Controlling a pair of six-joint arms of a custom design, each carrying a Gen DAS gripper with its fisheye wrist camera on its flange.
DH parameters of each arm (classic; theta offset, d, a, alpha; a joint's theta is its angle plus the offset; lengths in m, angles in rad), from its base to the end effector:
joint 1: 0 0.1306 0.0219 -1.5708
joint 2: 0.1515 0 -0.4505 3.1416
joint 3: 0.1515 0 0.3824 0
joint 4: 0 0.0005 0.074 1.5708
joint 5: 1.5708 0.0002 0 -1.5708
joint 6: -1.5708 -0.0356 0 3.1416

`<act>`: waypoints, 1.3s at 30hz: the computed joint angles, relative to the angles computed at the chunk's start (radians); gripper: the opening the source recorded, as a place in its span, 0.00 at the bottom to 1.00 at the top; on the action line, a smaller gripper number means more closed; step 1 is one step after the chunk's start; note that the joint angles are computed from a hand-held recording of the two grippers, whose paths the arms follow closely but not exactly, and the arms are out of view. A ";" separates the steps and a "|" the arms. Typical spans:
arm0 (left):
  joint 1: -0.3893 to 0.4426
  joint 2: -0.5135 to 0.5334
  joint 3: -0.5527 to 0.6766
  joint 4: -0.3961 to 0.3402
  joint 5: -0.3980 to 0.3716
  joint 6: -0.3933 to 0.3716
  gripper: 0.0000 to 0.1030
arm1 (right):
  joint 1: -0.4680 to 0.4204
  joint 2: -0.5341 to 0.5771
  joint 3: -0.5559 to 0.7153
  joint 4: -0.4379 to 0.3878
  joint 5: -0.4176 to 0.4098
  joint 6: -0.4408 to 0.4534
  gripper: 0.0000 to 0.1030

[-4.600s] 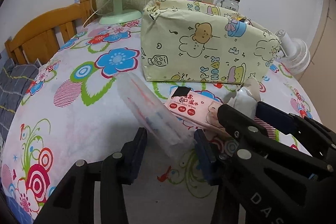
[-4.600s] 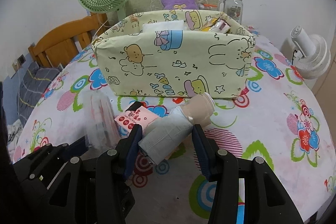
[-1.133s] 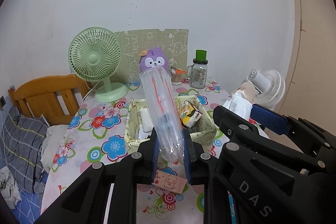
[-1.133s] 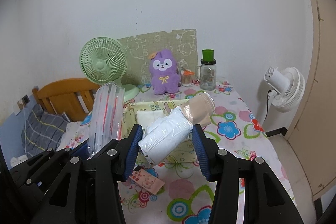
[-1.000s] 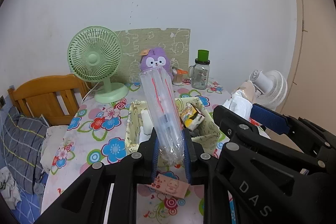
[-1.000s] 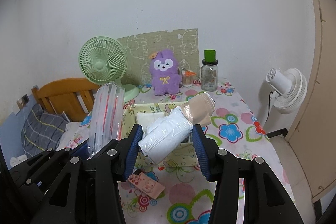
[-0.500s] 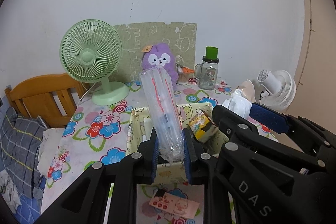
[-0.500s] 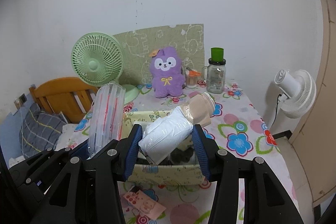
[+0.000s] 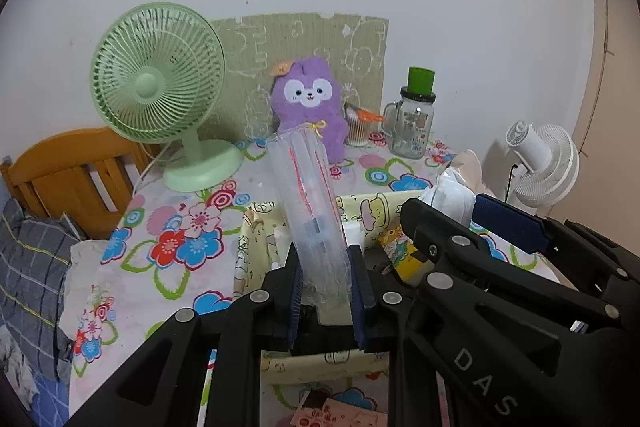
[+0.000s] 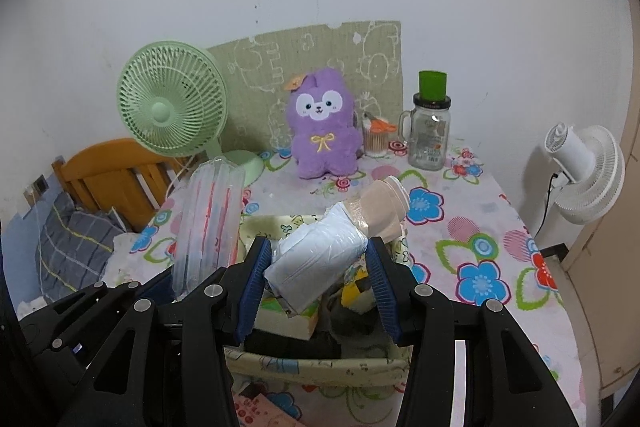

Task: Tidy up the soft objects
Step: 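Carry the straw bag with left tool while right carries towel over yellow box, then lower both items into the yellow box and open both tools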

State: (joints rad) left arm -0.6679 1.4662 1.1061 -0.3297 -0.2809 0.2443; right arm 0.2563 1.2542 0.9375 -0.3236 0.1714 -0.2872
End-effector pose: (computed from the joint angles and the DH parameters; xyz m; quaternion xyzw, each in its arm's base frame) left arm 0.3860 -0.2926 0.3768 0.1299 0.8882 -0.0723 0.4348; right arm 0.3872 0.0947 0.3906 0.0522 0.8897 0.0463 0.4511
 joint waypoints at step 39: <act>0.051 0.045 -0.006 -0.029 0.053 -0.012 0.85 | 0.010 0.122 0.026 0.012 -0.072 0.029 0.89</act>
State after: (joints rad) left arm -0.6170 1.5111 1.1005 -0.3588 -0.2279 0.2325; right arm 0.2663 1.3757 0.9634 -0.3119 0.0996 -0.2580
